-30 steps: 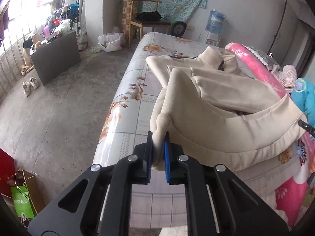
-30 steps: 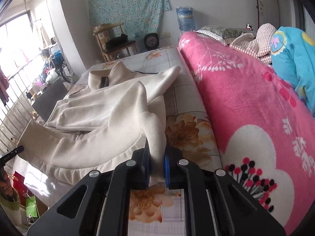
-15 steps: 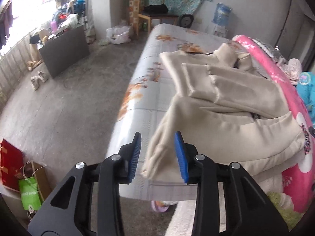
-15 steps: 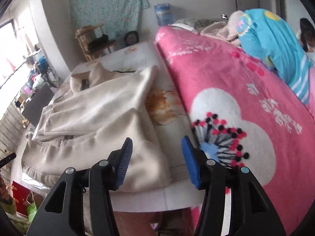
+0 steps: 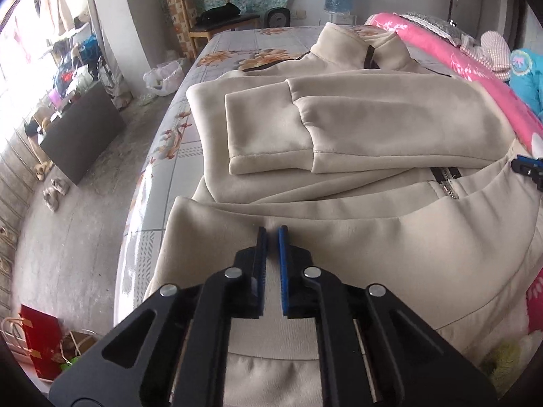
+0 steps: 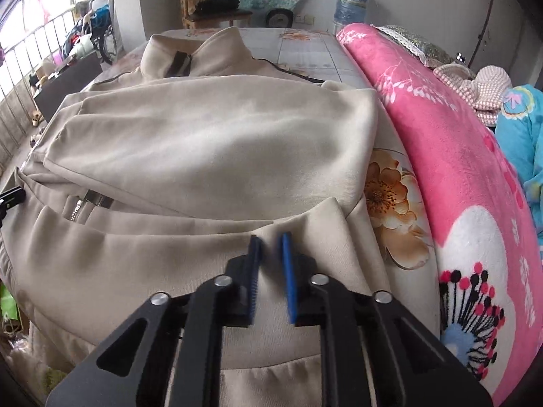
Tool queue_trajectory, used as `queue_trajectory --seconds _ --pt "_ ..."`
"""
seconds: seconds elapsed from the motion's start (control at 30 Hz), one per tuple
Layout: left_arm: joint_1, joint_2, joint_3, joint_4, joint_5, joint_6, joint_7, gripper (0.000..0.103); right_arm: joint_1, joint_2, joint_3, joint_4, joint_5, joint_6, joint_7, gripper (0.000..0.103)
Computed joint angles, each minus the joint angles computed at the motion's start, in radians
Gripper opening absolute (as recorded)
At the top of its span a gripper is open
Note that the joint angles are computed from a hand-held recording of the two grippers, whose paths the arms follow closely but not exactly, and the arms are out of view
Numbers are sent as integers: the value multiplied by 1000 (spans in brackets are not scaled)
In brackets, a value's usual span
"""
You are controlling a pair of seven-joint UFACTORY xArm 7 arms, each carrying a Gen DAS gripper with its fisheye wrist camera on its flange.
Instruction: Fold large clothes
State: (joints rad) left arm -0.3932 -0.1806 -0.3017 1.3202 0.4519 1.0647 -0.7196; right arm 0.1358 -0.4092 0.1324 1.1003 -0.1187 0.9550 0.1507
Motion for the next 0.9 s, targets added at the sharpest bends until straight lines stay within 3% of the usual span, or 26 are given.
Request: queue_trajectory --seconds 0.23,0.37,0.53,0.73,0.83,0.9 --pt "12 -80 -15 8 38 -19 -5 1 -13 -76 28 19 -49 -2 36 5" --pt "48 -111 -4 18 -1 -88 -6 1 -32 -105 27 40 -51 -27 73 5" --pt "86 -31 -31 49 84 -134 -30 1 -63 -52 41 45 -90 -82 112 5" --pt "39 68 -3 39 115 -91 -35 1 -60 30 50 -5 -144 -101 149 5" --pt "15 72 4 27 158 -75 -54 1 -49 32 41 -17 -152 -104 161 7" --pt "4 78 11 34 164 -64 -55 1 -34 20 16 -6 -111 -95 141 20"
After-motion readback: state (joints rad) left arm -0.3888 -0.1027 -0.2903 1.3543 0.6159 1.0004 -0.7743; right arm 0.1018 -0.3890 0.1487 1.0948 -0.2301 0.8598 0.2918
